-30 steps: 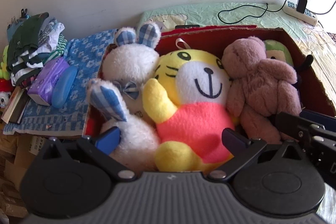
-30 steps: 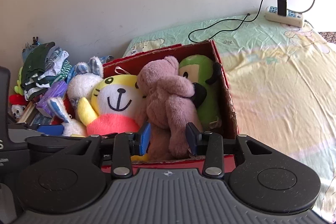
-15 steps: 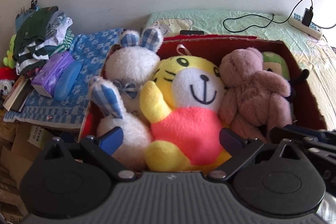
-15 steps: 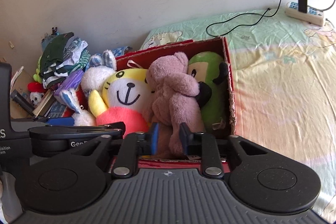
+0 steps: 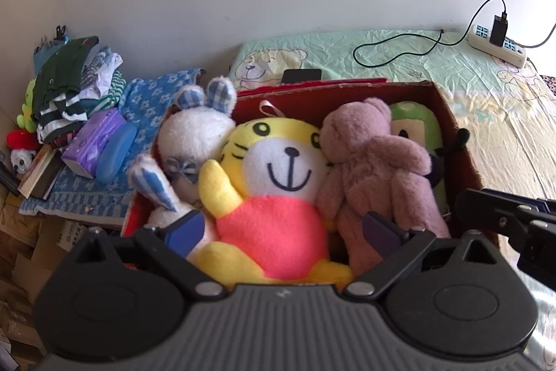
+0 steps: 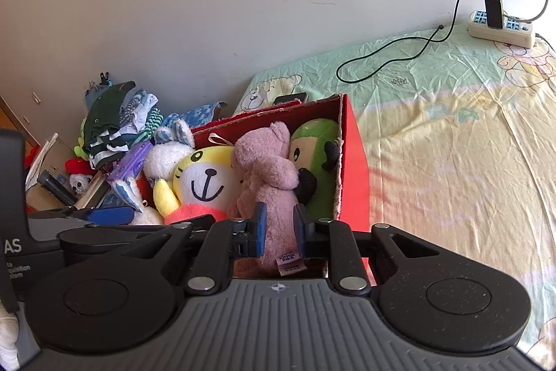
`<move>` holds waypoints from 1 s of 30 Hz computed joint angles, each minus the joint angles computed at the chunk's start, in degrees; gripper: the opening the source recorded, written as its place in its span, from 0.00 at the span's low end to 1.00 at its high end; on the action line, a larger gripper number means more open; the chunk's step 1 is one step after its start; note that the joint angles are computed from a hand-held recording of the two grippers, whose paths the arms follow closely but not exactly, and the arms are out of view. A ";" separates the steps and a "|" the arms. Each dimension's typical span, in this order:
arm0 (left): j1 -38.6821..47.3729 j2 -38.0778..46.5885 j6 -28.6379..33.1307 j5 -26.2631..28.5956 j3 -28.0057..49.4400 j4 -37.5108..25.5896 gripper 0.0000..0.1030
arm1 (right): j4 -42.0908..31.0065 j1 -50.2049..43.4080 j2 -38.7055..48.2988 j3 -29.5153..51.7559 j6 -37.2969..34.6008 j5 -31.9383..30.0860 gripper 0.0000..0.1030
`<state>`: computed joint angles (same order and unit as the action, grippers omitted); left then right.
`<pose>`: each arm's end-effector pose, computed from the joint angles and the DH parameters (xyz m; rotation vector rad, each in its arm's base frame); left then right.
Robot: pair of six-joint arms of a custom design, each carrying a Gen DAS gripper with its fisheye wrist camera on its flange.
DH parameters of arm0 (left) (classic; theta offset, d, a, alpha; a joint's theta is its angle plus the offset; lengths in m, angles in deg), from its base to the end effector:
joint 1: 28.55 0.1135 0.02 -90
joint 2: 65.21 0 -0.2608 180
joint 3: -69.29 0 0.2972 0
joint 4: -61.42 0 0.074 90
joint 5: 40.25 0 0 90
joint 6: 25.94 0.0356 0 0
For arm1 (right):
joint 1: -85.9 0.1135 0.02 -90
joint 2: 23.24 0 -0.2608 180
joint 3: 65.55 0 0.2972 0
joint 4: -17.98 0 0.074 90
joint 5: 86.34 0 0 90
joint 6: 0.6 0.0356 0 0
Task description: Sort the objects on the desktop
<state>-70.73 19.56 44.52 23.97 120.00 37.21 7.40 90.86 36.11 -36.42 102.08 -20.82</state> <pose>0.2314 -0.1888 0.1166 0.3236 2.4256 0.1237 0.2223 0.0341 0.1188 -0.0724 2.2872 0.6480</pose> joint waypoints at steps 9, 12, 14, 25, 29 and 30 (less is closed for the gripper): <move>-7.28 0.60 -6.44 -2.07 2.67 -5.16 0.96 | -5.56 -9.67 -4.75 -2.02 -6.36 -6.00 0.20; -10.38 1.01 -9.15 -2.32 3.53 -6.39 0.96 | -8.51 -13.59 -6.42 -2.78 -9.41 -7.45 0.20; -12.37 1.15 -10.19 -1.71 3.93 -6.65 0.96 | -10.86 -16.66 -8.04 -3.43 -11.72 -8.25 0.20; -23.30 8.81 -14.58 0.55 10.02 -6.56 0.97 | -20.54 -37.83 -9.15 -3.84 -24.89 -11.91 0.21; -25.40 14.19 -15.70 2.84 13.61 -7.89 0.97 | -20.95 -43.45 -9.17 -4.78 -27.28 -10.72 0.23; -25.70 15.42 -15.92 3.59 14.31 -8.15 0.97 | -20.63 -44.35 -8.72 -4.96 -27.47 -10.05 0.23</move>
<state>-96.43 34.99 28.60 27.55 134.31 29.06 -13.23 46.51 27.39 -41.38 74.61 -30.87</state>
